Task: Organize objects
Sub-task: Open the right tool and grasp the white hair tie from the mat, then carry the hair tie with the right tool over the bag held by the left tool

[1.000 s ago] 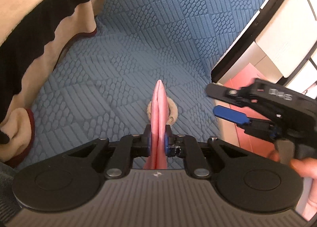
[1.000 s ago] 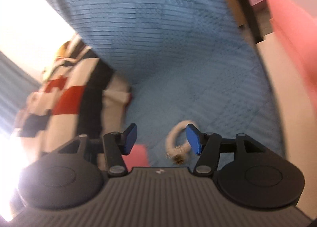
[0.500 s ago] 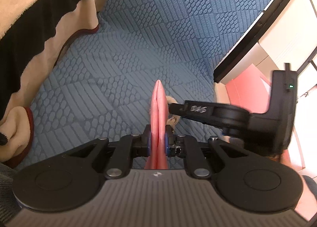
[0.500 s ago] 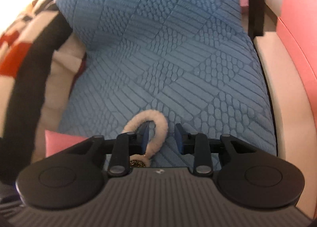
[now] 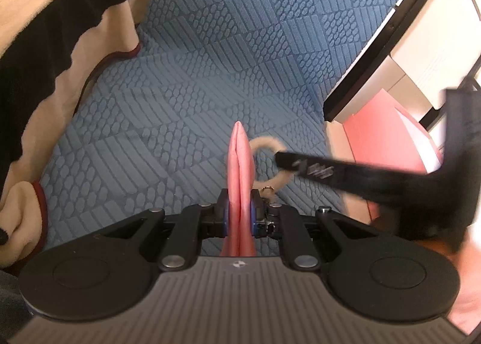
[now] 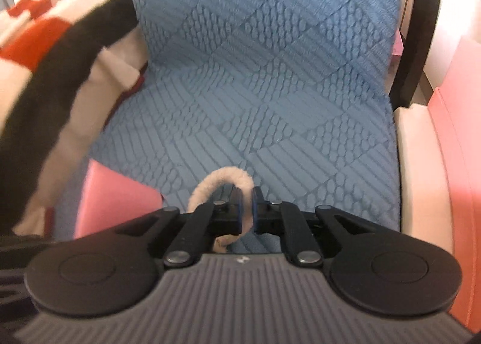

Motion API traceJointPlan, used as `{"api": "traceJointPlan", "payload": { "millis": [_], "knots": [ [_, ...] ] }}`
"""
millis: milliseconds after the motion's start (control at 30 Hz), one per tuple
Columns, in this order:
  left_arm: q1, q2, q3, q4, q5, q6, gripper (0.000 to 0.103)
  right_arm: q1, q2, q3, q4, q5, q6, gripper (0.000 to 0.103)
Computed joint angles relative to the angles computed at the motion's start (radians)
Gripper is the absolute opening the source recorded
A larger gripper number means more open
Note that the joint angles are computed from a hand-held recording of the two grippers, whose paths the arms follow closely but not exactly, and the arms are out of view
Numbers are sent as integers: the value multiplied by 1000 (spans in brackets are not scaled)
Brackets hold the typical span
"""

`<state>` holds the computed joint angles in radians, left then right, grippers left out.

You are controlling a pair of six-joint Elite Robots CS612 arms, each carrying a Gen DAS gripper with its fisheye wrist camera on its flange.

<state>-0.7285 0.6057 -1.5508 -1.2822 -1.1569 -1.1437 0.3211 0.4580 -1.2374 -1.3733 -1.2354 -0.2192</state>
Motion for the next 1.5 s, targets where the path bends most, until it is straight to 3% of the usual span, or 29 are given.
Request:
{"api": "traceJointPlan", "payload": {
  "millis": [300,433,667,900,1033,1167,1267,1400,1500],
  "knots": [
    [-3,-25,59,-5,-7,119,15,-56,-10,-78,-2,90,-4,9],
    [-12,-32,79,-22,-3,187,15,-89,3,-135,-1,177,4,9],
    [-33,-41,107,-37,20,313,15,-135,53,-198,-74,340,158,9],
    [-45,-51,135,-41,22,387,15,-149,48,-162,5,496,221,9],
    [-59,-59,152,-27,60,459,15,-140,33,-124,94,473,241,9],
    [-76,-71,178,22,106,544,15,-116,22,-97,130,346,247,10],
    [-86,-75,191,40,133,596,15,-113,21,-87,171,309,290,10],
    [-93,-75,198,55,148,635,15,-112,25,-90,208,298,293,12],
    [-97,-76,201,61,161,657,15,-113,27,-88,206,302,319,20]
  ]
}}
